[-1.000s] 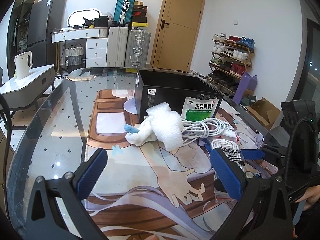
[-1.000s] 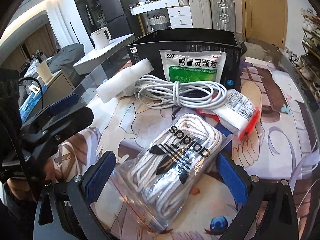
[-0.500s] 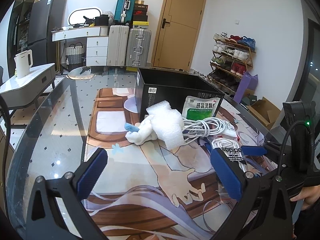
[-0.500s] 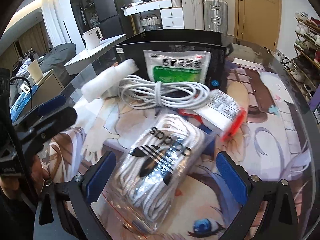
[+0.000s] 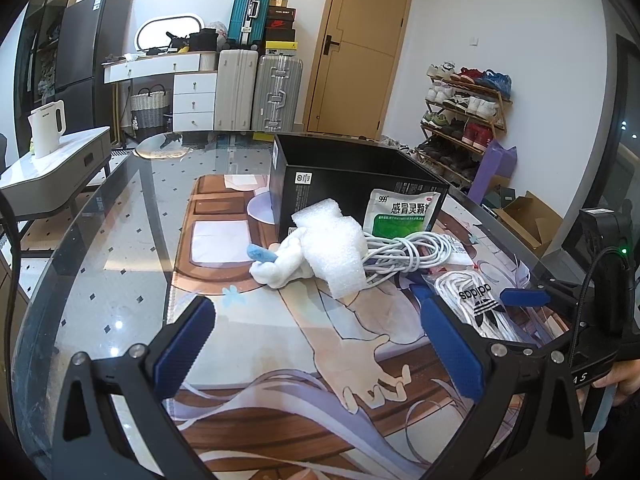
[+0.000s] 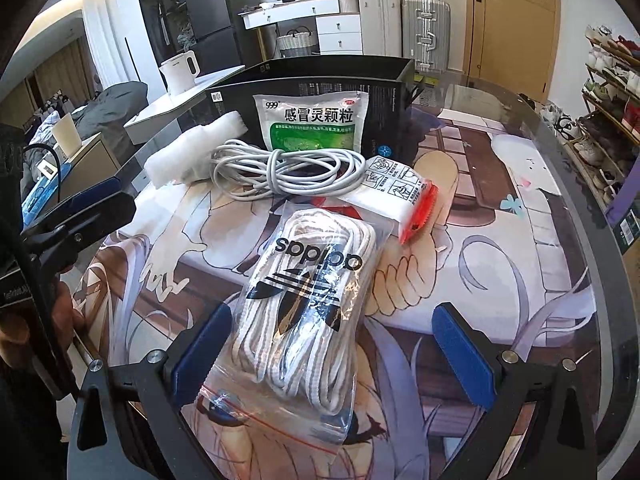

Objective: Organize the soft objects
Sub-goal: 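Close the right tool on the adidas lace bag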

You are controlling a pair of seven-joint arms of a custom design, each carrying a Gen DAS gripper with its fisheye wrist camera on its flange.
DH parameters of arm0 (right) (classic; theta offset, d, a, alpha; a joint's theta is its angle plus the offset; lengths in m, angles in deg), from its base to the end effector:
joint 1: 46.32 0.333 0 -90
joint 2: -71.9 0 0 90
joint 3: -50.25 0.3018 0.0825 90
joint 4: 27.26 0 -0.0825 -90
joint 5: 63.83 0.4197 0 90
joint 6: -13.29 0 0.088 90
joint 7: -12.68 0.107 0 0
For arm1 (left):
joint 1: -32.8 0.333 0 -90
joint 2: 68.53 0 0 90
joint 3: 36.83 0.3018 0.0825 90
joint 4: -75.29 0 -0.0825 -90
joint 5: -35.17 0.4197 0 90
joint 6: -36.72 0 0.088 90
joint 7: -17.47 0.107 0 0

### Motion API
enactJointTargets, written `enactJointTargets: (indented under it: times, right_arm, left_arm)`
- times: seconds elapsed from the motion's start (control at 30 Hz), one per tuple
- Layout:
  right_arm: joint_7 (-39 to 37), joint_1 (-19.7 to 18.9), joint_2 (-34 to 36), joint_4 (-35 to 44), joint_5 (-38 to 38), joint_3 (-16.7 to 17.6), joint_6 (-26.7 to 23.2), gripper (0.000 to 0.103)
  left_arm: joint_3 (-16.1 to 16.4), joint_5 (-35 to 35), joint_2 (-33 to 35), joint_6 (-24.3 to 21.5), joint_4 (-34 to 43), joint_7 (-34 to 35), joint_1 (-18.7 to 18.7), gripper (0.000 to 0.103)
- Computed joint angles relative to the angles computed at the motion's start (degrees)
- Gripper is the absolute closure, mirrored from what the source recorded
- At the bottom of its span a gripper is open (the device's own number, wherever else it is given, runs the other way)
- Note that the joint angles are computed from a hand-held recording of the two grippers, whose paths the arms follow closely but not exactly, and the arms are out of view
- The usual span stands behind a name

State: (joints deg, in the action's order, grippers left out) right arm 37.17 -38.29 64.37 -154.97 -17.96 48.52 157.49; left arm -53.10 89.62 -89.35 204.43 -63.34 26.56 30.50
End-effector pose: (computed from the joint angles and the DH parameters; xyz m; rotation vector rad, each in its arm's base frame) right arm 0.5664 0.0559 0.4391 -2.2158 1.0484 -0.2799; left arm 0.4641 -0.2169 0.4839 -1.8274 1.4869 -0.9969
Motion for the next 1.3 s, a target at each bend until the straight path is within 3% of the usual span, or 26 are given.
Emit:
enactJointTargets:
  times: [0.33,0.63,0.73,0.83,0.97,1.17,1.3]
  right_arm:
    - [0.2,1.6,-1.1,-2.4,-0.6,1.1,5.4,0.008]
    - [-2.3,2.1,-1.2,-2.9,2.4,0.3,5.7,0.009]
    - [-5.6,2.6,-2.0,-4.1,5.5,0.0,7.6,0.02]
    - [-9.2,2.9,-2.5,-4.6,9.1,-0.7,8.0,0.04]
    - [-12.9,3.1,-3.0,-5.1,13.1,-1.1,7.6,0.051]
    - [-16.2,3.1,-3.6,-5.5,16.3,-1.3,7.1,0.06]
    - [-18.9,3.3,-4.7,-6.2,19.5,-1.8,7.1,0.06]
  left_arm:
    - [0.3,-0.7,0.4,-0.9,0.2,1.2,-0.7,0.0]
    - [0.5,-1.9,0.8,-1.9,0.6,2.9,-1.4,0.0]
    - [0.6,-2.4,1.0,-2.4,0.8,3.5,-1.7,0.0]
    - [0.9,-3.2,1.1,-2.8,0.9,4.5,-2.2,0.0]
    - [0.9,-4.2,1.2,-3.9,1.1,5.5,-2.7,0.0]
    - [0.8,-4.9,1.9,-6.0,2.1,7.0,-3.5,0.0]
    - [1.3,-6.6,2.4,-8.4,2.9,9.1,-4.5,0.0]
